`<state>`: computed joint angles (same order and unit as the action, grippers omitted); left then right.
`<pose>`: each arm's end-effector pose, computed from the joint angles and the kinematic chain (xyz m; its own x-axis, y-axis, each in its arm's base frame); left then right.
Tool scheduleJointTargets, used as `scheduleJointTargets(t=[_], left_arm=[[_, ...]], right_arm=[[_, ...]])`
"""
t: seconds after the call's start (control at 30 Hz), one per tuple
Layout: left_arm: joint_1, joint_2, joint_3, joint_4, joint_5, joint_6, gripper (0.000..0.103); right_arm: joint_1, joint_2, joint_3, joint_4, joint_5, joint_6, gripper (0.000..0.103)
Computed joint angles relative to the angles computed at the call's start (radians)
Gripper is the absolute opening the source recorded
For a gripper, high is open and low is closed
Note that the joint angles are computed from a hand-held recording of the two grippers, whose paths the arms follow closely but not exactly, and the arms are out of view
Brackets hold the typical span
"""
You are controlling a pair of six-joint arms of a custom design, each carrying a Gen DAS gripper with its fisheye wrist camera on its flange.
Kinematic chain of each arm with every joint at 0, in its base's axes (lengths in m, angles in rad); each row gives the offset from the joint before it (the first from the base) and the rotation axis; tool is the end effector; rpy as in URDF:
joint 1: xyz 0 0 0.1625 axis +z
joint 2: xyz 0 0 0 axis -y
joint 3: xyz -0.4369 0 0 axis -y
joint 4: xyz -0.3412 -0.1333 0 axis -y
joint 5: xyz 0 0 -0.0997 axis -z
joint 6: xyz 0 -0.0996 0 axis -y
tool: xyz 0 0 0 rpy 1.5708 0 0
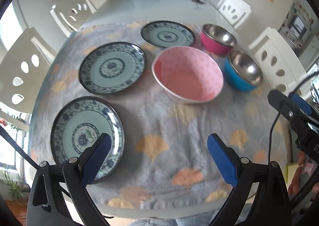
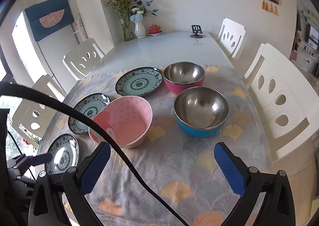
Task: Organize plates and bowls
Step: 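Move the left tool to a blue-and-white plate and grasp its rim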
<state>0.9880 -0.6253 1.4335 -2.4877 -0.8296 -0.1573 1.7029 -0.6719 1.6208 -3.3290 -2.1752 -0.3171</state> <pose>-0.2162 -0.6923 0.1093 -0.7338 0.2105 -0.6459 0.4376 0.8738 -0.2123 0.1641 -0.6529 0.1728 -0.7981 0.0711 0.5983 -0.3576 0.7432 -0.5655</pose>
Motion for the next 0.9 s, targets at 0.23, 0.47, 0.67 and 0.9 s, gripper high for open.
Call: scheduleJointTargets(t=[0.23,0.47,0.67,0.9], left_arm=[[0.019,-0.013,0.005,0.004,-0.035,-0.028,0.097],[0.029,-0.049,0.055,-0.055,0.065,-0.037,0.097],[0.119,-0.089,0.053,-0.020,0.183,-0.122,0.097],[0.212,-0.113,0.041,-0.021,0.275,-0.209,0.096]], right_arm=[[0.002,0.001,0.000,0.019,0.068,-0.024,0.103],[-0.011,0.013,-0.046,0.268,0.300,-0.055,0.102],[-0.007,0.136,-0.229,0.544,0.375,-0.140,0.094],[-0.020,0.270,-0.420,0.752,0.446,-0.072,0.092]])
